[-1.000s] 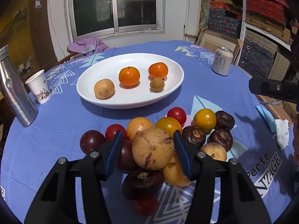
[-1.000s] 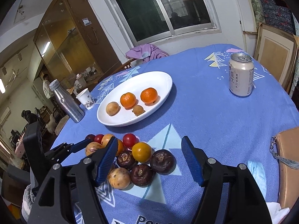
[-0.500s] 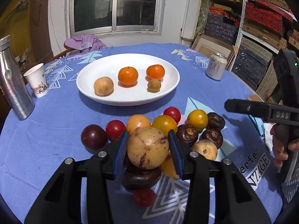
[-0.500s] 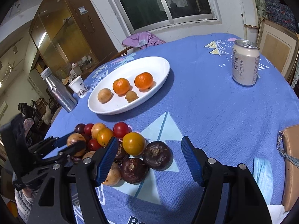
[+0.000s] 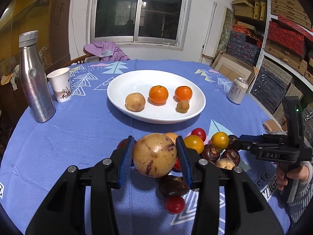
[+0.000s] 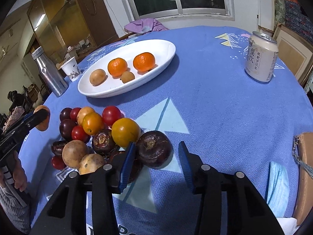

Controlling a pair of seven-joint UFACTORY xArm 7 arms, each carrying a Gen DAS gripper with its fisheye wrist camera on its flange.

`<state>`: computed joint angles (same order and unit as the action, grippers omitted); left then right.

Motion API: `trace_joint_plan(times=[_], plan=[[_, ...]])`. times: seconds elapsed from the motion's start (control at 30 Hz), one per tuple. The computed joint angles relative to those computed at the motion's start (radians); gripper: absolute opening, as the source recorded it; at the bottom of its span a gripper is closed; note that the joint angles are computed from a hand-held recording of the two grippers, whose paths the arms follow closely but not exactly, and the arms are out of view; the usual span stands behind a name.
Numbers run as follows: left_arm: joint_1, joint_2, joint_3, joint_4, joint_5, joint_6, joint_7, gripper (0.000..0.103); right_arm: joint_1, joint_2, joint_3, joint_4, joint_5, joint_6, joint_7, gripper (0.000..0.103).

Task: Organize fruits
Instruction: 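Grasp a large speckled brown fruit with the left tool while the right tool grasps a dark plum, then set the brown fruit and dark plum on the white plate, opening both tools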

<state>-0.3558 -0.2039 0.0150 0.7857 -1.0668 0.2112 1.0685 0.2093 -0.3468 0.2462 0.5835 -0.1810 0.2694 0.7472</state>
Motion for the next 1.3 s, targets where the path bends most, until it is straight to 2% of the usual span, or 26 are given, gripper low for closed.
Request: trace_joint_plan(times=[0.17, 0.3, 0.4, 0.5, 0.57, 0.63, 0.7, 0.8, 0.87, 1.0, 1.13, 1.3], plan=[[-0.001, 0.0, -0.003, -0.006, 0.01, -0.003, -0.005, 0.043, -0.038, 0.021, 0.042, 0.013, -0.054, -0.008, 0.067, 0.043], [0.001, 0.008, -0.006, -0.005, 0.026, -0.006, -0.021, 0.043, -0.031, 0.027, 0.031, 0.013, -0.067, -0.016, 0.072, 0.043], [0.005, 0.018, -0.008, -0.002, 0.037, -0.01, -0.034, 0.043, -0.062, 0.029, 0.066, 0.028, -0.136, 0.009, 0.103, 0.043], [0.014, 0.035, -0.011, 0.009, 0.054, -0.014, -0.057, 0.043, -0.062, 0.031, 0.064, 0.031, -0.163, 0.015, 0.12, 0.042], [0.019, 0.041, -0.012, 0.013, 0.055, -0.018, -0.065, 0.043, -0.088, 0.023, 0.098, 0.044, -0.219, 0.05, 0.169, 0.042], [0.024, 0.043, -0.008, 0.02, 0.045, -0.014, -0.064, 0.043, -0.067, 0.006, 0.072, 0.033, -0.214, 0.032, 0.167, 0.042], [0.034, 0.046, -0.008, 0.034, 0.047, -0.007, -0.076, 0.043, -0.08, -0.039, 0.067, 0.009, -0.216, 0.0, 0.192, 0.042], [0.057, 0.055, -0.015, 0.075, 0.097, 0.013, -0.134, 0.043, -0.091, -0.105, 0.047, -0.023, -0.184, -0.053, 0.199, 0.042], [0.08, 0.071, -0.024, 0.124, 0.173, 0.036, -0.203, 0.043, -0.069, -0.129, 0.003, -0.018, -0.128, -0.087, 0.158, 0.041], [0.112, 0.138, -0.05, 0.26, 0.309, 0.039, -0.323, 0.043, -0.088, -0.109, -0.011, 0.094, -0.078, -0.075, 0.072, 0.041], [0.146, 0.263, -0.083, 0.429, 0.399, 0.059, -0.421, 0.043, -0.161, 0.034, 0.027, 0.277, -0.108, -0.069, 0.047, 0.041], [0.179, 0.46, -0.107, 0.635, 0.537, 0.125, -0.567, 0.043, -0.104, 0.323, -0.025, 0.517, -0.093, -0.026, -0.023, 0.041]])
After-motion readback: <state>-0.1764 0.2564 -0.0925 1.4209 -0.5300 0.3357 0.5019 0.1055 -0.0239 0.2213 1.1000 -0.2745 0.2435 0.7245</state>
